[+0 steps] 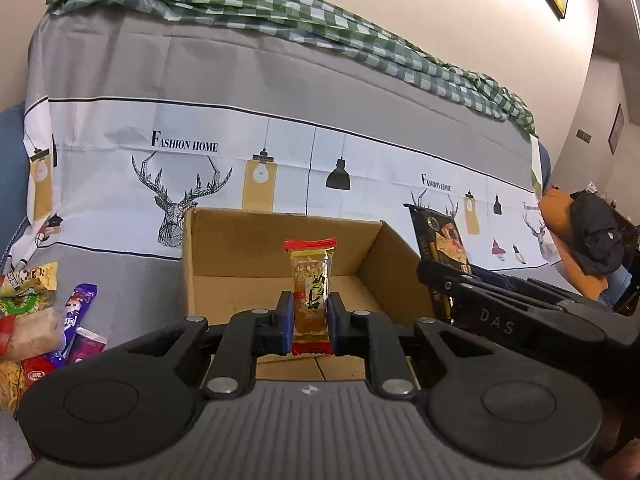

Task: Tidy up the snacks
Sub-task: 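Carry the wafer in the left tool and the cracker bar in the right tool over the box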

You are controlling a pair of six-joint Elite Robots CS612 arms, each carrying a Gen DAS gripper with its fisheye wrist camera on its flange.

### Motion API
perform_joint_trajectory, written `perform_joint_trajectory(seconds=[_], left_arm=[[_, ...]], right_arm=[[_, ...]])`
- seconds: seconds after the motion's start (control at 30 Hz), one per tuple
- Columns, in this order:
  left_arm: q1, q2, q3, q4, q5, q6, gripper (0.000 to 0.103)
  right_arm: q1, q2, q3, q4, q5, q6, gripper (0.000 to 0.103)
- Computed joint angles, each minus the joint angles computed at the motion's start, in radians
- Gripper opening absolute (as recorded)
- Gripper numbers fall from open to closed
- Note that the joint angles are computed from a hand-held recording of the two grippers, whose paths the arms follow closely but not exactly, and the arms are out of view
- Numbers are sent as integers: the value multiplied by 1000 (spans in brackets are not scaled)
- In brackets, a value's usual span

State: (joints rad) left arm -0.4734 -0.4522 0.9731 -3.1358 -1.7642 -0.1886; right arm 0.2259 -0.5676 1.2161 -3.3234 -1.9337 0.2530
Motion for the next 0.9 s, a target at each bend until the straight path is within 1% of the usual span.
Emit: perform_joint_trajectory(seconds=[0.17,0.37,0.9], left_arm=[[0,-1,4,-5,-2,-1,18],[-1,-2,7,-14,-2,1,18],[-2,0,1,-4,-7,-7,18]], right_arm=[[4,2,-4,6,2,-25,41],[0,-1,0,8,5,-18,41],[1,-2,-3,23,7,-3,41]])
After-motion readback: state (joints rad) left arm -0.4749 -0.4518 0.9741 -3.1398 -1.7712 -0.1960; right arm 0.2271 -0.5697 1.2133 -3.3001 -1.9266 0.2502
